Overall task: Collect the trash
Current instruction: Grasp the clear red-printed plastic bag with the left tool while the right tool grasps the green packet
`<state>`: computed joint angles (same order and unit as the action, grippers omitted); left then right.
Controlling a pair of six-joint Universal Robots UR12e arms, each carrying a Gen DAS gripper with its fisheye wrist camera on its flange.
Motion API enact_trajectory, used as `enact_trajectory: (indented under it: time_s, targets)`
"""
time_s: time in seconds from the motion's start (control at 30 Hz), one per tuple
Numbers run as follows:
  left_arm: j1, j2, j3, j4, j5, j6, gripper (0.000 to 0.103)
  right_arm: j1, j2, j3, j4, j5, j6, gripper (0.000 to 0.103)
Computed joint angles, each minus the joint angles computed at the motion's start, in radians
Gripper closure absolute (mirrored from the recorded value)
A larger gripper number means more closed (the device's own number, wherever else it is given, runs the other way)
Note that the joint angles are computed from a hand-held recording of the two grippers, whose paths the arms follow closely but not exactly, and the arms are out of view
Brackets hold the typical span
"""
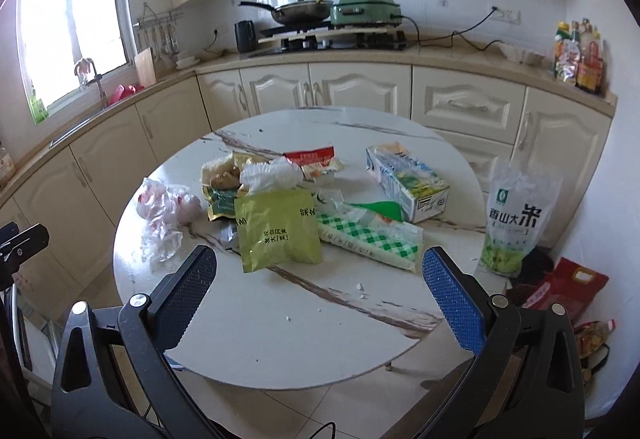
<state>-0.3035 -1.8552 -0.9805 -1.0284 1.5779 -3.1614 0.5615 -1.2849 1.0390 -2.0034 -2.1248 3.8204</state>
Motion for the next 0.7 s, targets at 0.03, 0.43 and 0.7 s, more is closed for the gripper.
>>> enact_trajectory:
  time_s: [0.03, 0.43, 0.7]
  targets:
    - [0.000, -0.029, 0.038, -0.028, 0.002, 0.005, 0.001, -0.008, 0.007, -0.002, 0.002, 0.022, -0.007, 0.000]
    - [0.012, -0.372, 0.528, -0.326, -0.023, 0.039, 0.001, -0.074, 0.119, -0.116, 0.113, 0.158, -0.064, 0.000]
    - [0.038, -0.462, 0.665, -0.395, -0.128, 0.055, 0.025, -0.069, 0.136, -0.130, 0.100, 0.142, -0.127, 0.006]
